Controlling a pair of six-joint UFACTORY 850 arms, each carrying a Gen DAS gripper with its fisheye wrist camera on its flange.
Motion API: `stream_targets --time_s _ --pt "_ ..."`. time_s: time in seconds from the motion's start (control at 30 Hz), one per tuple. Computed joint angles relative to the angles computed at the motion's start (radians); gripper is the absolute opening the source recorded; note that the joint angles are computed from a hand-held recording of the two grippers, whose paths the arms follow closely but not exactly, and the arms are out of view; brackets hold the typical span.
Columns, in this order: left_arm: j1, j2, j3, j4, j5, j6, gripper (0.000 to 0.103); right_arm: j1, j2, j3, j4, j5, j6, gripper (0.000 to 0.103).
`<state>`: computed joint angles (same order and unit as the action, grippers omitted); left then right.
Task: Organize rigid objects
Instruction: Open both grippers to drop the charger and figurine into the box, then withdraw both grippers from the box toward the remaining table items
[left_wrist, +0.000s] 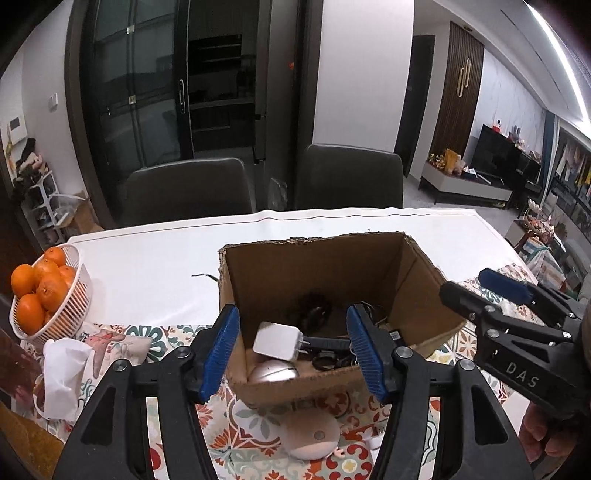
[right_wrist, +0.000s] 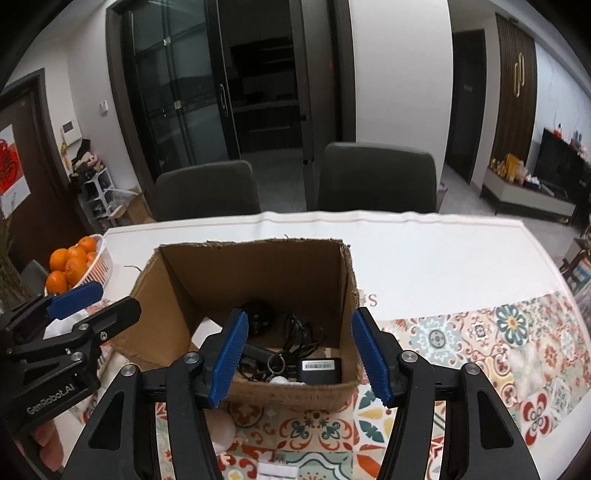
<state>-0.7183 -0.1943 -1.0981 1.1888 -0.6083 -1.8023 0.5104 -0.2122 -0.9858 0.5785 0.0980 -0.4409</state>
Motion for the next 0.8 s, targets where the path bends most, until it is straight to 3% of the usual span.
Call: stream_targets --time_s 0.3,0.8 --pt "-0.069 0.061 0.063 0.08 -0.067 -0.096 0.06 0.032 0.121 0.124 0.008 0.101 0.012 0.06" --pt "-0.178 0.129 0.174 0.151 -0.187 -0.231 0.067 0.098 0.223 0.262 0.093 0.212 -0.025 0.062"
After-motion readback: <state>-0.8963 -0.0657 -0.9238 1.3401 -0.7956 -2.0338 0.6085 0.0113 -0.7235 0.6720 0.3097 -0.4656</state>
